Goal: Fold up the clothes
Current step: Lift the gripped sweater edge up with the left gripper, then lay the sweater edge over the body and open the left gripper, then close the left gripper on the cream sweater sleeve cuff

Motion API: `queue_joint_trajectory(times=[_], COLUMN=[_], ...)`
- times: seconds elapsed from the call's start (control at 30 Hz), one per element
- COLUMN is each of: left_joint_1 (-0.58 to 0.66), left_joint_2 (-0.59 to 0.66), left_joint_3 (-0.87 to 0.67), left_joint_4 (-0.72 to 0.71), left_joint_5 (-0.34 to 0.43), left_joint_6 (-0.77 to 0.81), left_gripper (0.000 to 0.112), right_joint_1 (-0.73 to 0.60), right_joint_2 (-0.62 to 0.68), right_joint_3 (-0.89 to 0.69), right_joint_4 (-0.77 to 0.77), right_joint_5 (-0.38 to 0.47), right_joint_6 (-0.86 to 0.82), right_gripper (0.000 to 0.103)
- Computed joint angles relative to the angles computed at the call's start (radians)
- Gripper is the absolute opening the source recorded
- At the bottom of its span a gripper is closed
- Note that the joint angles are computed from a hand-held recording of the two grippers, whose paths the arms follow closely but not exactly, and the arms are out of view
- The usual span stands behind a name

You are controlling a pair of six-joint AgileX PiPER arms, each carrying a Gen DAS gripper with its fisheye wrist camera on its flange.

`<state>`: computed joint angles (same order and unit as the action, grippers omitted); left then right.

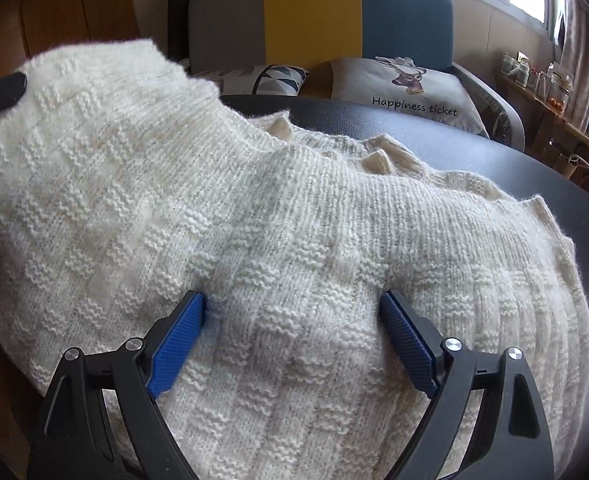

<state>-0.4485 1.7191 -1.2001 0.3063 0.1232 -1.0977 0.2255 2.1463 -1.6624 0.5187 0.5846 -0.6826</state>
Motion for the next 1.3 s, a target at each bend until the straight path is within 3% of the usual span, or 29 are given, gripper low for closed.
queue_joint_trajectory(times=[0.27,0.63,0.7,0.77,0.87,0.97,1.03,1.13,1.3], left_joint_1=[-0.041,-0.089,-0.097,-0.100,-0.122,-0.121,-0.135,-0.142,-0.123], left_joint_2=[0.037,0.161,0.187,0.211,0.265,0.310,0.323,0.322,0.232], left_joint_3=[-0.124,-0.382,-0.431,-0.472,-0.588,-0.649,-0.670,-0.674,-0.564], left_joint_4=[-0.151,-0.305,-0.312,-0.366,-0.267,-0.328,-0.257,-0.223,-0.174], left_joint_5=[0.061,0.170,0.189,0.189,0.276,0.319,0.360,0.414,0.454], left_joint_6=[0.133,0.283,0.292,0.343,0.291,0.340,0.296,0.290,0.329], left_gripper=[0.016,0.015,0.012,0.000,0.000,0.000,0.000,0.000,0.016], right_joint_1=[-0.008,-0.052,-0.060,-0.070,-0.087,-0.099,-0.106,-0.124,-0.145], right_joint_2=[-0.008,0.015,0.017,0.020,0.030,0.038,0.038,0.052,0.072], right_joint_3=[0.025,0.004,0.001,-0.006,-0.027,-0.036,-0.033,-0.060,-0.093], right_joint_4=[0.084,0.244,0.270,0.296,0.323,0.347,0.369,0.385,0.409], right_joint_5=[-0.011,0.042,0.055,0.076,0.118,0.142,0.153,0.198,0.255], right_joint_6=[-0.042,-0.148,-0.164,-0.177,-0.193,-0.219,-0.238,-0.231,-0.223], right_gripper=[0.091,0.091,0.091,0.091,0.092,0.092,0.092,0.092,0.092])
